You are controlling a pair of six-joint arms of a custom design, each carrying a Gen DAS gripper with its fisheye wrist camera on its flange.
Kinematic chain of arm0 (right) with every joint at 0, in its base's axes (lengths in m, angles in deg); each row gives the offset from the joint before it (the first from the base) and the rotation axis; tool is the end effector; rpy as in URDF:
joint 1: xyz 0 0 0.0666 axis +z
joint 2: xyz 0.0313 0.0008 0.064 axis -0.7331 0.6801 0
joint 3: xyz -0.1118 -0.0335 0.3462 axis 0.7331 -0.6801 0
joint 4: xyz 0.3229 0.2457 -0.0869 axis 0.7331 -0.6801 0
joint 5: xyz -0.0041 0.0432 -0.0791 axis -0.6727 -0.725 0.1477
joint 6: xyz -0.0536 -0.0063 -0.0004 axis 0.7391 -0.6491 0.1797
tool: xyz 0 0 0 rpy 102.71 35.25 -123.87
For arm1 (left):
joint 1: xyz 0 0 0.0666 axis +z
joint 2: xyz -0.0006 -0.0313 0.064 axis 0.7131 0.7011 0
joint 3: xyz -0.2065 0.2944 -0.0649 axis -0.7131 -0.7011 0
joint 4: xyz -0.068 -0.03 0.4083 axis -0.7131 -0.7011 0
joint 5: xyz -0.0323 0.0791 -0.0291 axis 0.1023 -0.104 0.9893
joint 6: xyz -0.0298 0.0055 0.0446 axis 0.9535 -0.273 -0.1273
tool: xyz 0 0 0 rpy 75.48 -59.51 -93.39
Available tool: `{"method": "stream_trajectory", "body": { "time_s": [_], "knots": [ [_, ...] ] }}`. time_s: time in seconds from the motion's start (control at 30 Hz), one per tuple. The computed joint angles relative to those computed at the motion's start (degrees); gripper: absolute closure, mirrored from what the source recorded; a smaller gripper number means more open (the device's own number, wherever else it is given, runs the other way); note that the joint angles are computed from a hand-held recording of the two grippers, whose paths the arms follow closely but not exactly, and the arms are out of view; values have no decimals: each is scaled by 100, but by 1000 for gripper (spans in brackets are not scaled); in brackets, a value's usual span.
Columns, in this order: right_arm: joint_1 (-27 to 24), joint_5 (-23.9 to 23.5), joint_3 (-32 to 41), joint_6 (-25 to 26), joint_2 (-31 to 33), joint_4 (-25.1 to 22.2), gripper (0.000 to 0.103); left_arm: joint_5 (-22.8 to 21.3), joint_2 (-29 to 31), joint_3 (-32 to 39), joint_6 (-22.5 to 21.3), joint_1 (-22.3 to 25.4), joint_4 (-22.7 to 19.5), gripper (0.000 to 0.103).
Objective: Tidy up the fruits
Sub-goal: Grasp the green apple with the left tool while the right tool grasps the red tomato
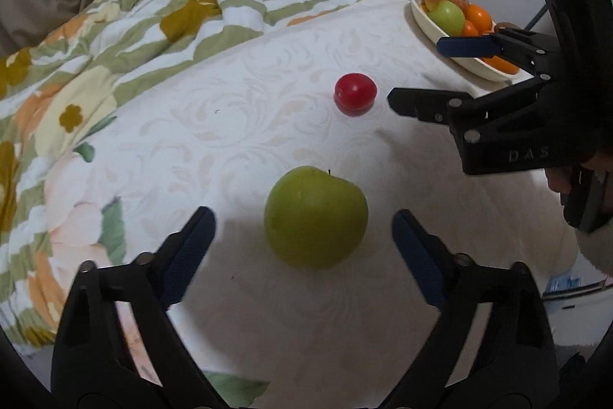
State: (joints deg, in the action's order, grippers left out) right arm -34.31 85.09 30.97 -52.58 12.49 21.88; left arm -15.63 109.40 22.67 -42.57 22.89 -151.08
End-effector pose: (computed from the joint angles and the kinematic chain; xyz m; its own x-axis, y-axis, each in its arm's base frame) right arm 0.4520 0.0990 0.4416 -0.8439 -0.0498 -0.5342 -0.0540 0.9985 -0.0077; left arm 0.4844 -0.2110 0.4369 -0.6729 0.5880 -0.4489 0.6881 0.7203 -0.0880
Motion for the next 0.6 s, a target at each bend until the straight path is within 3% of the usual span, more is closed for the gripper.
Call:
{"method": "stream_trajectory", "body": {
  "time_s": [0.1, 0.23, 0.27, 0.4, 0.6],
  "knots": [
    [-64, -264, -48, 176, 44, 121, 17, -95, 79, -16, 73, -48, 62, 18],
    [-68, -384, 9, 250, 250, 24, 30, -114, 187, 12, 182, -84, -40, 24],
    [-82, -486, -8, 235, 267, 52, 32, -170, 164, -24, 197, -105, 8, 24],
    [-79, -650, -28, 278, 290, 159, 32, -256, 185, 40, 202, -157, 0, 40],
    [-47, -779, 68, 435, 429, 234, 47, -304, 226, 110, 311, -177, -52, 40]
  ]
}}
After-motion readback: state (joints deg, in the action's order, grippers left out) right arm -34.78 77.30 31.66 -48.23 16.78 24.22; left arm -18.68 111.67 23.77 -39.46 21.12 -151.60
